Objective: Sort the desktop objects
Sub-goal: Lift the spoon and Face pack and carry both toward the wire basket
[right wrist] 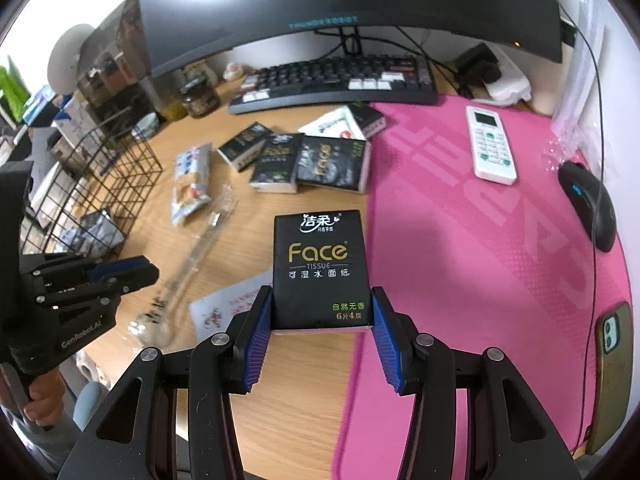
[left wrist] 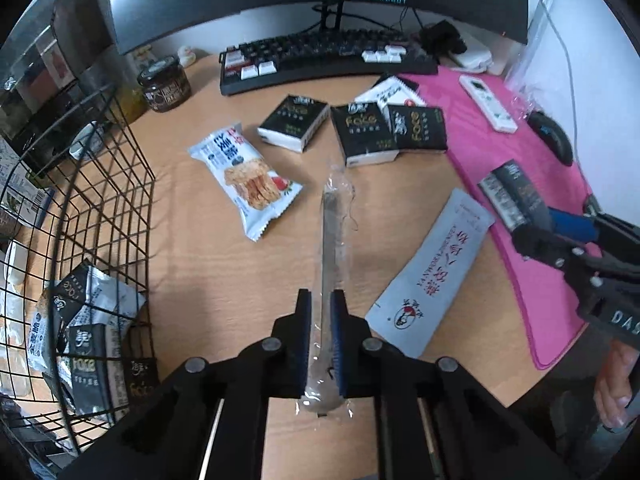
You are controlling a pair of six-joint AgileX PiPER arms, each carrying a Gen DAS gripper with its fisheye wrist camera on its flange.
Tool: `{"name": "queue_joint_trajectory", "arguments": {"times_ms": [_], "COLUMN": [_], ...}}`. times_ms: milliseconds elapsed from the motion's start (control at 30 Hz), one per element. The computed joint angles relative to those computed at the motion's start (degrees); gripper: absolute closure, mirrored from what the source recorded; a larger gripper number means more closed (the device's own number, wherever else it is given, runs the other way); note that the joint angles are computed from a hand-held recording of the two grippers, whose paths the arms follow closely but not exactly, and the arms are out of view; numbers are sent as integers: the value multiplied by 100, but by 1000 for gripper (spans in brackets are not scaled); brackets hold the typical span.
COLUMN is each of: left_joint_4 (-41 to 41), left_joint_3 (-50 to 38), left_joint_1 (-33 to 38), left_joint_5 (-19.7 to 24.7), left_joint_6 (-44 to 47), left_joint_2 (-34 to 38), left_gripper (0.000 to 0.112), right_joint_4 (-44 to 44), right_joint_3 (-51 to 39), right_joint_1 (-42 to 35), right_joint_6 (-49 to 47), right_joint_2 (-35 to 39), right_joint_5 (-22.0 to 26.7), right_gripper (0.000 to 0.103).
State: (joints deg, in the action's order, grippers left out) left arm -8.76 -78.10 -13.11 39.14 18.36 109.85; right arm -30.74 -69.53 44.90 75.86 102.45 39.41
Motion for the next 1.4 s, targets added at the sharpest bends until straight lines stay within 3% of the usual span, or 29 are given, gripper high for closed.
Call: {"name": "queue_joint_trajectory", "arguments": {"times_ms": [200,267,333,433,500,567,633,733,1033,1067,1133,1400], "left_joint_4": [133,150,325,577,368,418,419,560,448,444,422,245], "left_joint_3": [-85,-110,-116,-174,-342,-395,-468,-490,-460,-457,-444,-364], "left_joint_1": [-97,-134,-189,-255,-211,-233,-238,-265,-202,-200,-188,-57], "left_joint_5": [57,51,-47,-106,166,234,311,291,241,236,237,227], "left_joint_6": [-53,-89,-241,-458,-183,-230,-227,-433,-297,-292,-275,-160], "left_joint_2": [173,252,328,480,593,659,734,780,797,798,789,669], "left_gripper": [102,94,72,67,67,73,90,98,99,99,102,104], "right_joint_4": [-110,-63,-15,48,91,160,169,180,284,369,523,448], "right_joint_3": [-444,-500,-536,-554,-553,-483,-442,-479,-788,-781,-815,-826], "right_joint_1": [152,150,140,97,63,10,-3,-8,69,41,5,-6], "right_joint_6": [-88,-141,-178,-255,-293,-355,-377,-504,-766,-814,-944,-891], "right_joint_2": [154,201,243,301,344,337,314,364,777,803,853,853], "right_joint_5": [256,221,181,100,49,-80,-127,-74,233,193,219,255], "right_gripper": [55,55,55,55,55,55,55,55,54,57,95,99]}}
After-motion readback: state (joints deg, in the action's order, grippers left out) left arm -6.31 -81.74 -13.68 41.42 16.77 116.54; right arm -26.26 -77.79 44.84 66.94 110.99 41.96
